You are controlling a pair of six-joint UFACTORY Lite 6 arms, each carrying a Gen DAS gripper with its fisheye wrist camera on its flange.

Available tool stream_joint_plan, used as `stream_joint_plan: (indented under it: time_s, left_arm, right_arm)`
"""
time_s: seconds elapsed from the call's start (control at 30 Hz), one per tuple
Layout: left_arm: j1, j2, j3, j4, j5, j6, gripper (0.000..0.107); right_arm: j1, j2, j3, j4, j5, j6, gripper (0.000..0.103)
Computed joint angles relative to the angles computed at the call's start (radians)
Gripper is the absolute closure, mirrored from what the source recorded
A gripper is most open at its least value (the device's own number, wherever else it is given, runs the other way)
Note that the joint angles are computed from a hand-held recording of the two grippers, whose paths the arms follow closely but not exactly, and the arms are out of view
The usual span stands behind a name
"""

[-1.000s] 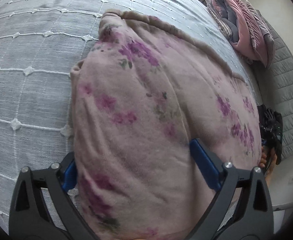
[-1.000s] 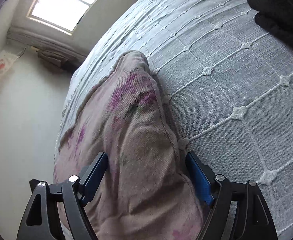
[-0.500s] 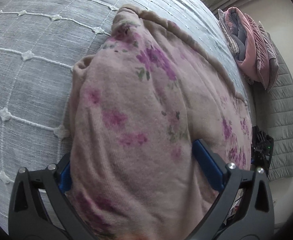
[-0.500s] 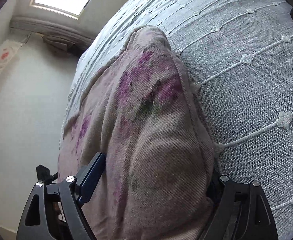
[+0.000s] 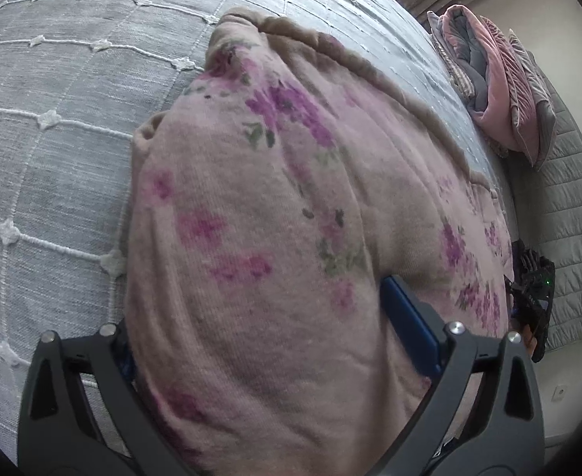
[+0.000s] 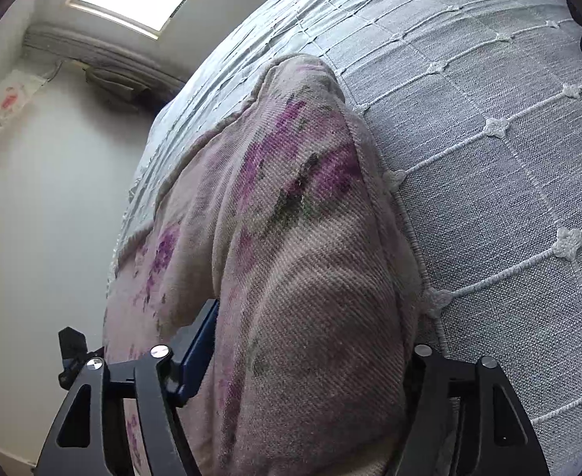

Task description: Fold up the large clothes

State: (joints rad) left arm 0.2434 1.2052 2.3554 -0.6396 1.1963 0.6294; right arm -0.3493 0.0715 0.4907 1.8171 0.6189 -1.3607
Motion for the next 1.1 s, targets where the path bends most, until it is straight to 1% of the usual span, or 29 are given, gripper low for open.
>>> stream_joint_plan:
  time_s: [0.03,0.1,0.13,0.2,0.23,0.3,0.4,0.47,0.6,0.7,0.87,0.9,0.97,1.07,1.1]
  left_arm:
    - [0.000,-0.029,-0.043,-0.004,-0.022,0.014,0.016]
    - [0.004,-0.086,-0.128,-0.012,-0.061,0.041,0.032]
    - [0.009,-0.095,-0.140,-0.018,-0.063,0.050,0.036]
    - [0.019,-0.104,-0.153,-0.029,-0.069,0.055,0.048]
    - [0.022,-0.113,-0.168,-0.037,-0.074,0.058,0.050]
    - [0.028,-0.129,-0.194,-0.046,-0.087,0.066,0.060]
    - [0.031,-0.166,-0.239,-0.064,-0.106,0.078,0.069]
    - [0.031,-0.193,-0.268,-0.073,-0.118,0.073,0.073]
    - [0.061,-0.257,-0.311,-0.147,-0.100,0.089,0.079]
    - [0.079,-0.318,-0.341,-0.177,-0.081,0.109,0.081]
    - [0.114,-0.415,-0.384,-0.231,-0.032,0.155,0.082]
    - [0.122,-0.438,-0.400,-0.239,-0.029,0.168,0.082]
    - [0.135,-0.474,-0.418,-0.251,-0.025,0.181,0.082]
    - [0.172,-0.475,-0.381,-0.274,0.016,0.186,0.082]
    - [0.194,-0.465,-0.356,-0.285,0.040,0.188,0.082]
  right_arm:
    - [0.003,-0.012,-0.005,0.000,-0.003,0.001,0.045]
    - [0.017,-0.064,-0.025,-0.015,-0.032,0.022,0.054]
    - [0.031,-0.116,-0.046,-0.041,-0.061,0.054,0.055]
    - [0.087,-0.182,-0.056,-0.058,-0.138,0.098,0.060]
    - [0.116,-0.212,-0.057,-0.072,-0.176,0.128,0.062]
    - [0.160,-0.268,-0.059,-0.098,-0.234,0.183,0.064]
    - [0.218,-0.354,-0.070,-0.145,-0.297,0.260,0.067]
    - [0.218,-0.406,-0.084,-0.178,-0.296,0.296,0.068]
    - [0.215,-0.514,-0.100,-0.288,-0.285,0.396,0.070]
    - [0.186,-0.586,-0.102,-0.378,-0.251,0.464,0.072]
    - [0.213,-0.714,-0.113,-0.559,-0.256,0.649,0.073]
    - [0.226,-0.726,-0.109,-0.573,-0.263,0.670,0.073]
    - [0.280,-0.708,-0.080,-0.577,-0.310,0.698,0.073]
    - [0.298,-0.758,-0.075,-0.666,-0.313,0.794,0.073]
    - [0.337,-0.758,-0.060,-0.716,-0.342,0.860,0.073]
